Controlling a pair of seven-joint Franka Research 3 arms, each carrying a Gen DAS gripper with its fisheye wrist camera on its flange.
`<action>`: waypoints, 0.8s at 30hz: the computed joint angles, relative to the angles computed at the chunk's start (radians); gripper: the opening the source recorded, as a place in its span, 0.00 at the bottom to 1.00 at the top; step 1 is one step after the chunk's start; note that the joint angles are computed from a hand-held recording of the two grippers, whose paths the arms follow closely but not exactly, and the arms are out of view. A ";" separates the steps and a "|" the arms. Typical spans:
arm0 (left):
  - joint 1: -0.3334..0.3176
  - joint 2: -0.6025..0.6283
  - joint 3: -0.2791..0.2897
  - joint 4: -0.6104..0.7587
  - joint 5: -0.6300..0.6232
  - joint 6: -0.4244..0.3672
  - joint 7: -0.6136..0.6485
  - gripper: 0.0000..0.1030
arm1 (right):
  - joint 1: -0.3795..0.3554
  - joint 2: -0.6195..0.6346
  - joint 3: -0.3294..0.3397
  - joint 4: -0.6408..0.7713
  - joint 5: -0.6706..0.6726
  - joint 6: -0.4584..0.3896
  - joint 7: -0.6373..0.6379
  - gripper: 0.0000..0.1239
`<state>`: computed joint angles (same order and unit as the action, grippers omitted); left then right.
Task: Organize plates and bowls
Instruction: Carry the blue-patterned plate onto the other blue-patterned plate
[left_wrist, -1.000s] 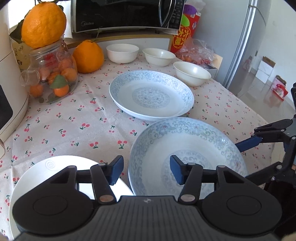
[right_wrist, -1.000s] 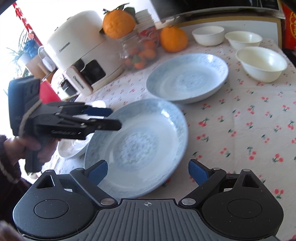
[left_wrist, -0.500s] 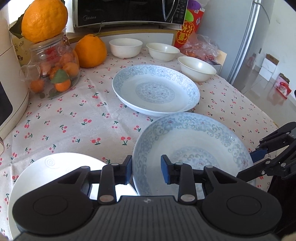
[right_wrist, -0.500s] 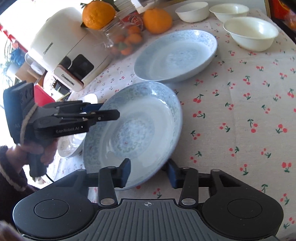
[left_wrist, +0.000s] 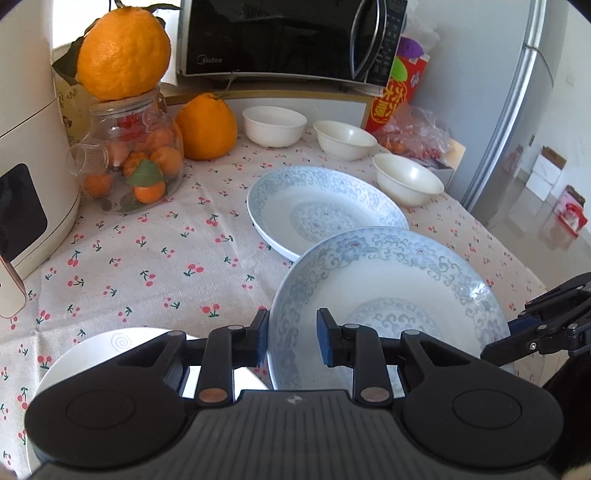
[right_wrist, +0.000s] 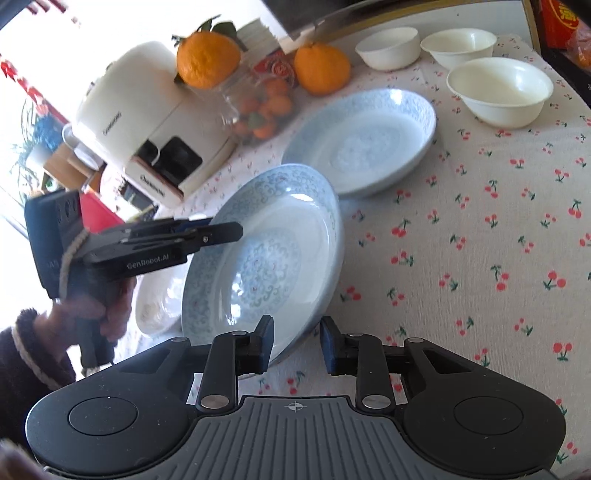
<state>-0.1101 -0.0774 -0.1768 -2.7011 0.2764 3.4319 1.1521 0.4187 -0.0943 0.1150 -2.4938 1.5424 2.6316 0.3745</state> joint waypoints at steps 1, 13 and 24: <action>0.000 0.001 0.001 0.003 -0.002 0.000 -0.004 0.22 | -0.001 0.002 -0.001 0.005 0.007 0.006 0.002 0.21; -0.010 0.079 0.010 0.092 -0.026 0.020 -0.052 0.15 | -0.039 0.097 -0.006 0.154 0.082 0.094 0.014 0.18; -0.091 0.149 0.035 0.179 -0.311 0.031 0.102 0.15 | -0.051 0.221 0.022 0.294 -0.026 0.188 0.178 0.18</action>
<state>-0.2006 0.0719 -0.1418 -2.5220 -0.0348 3.4632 1.2536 0.3677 0.1269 0.1373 -2.1994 1.5161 2.8195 0.5522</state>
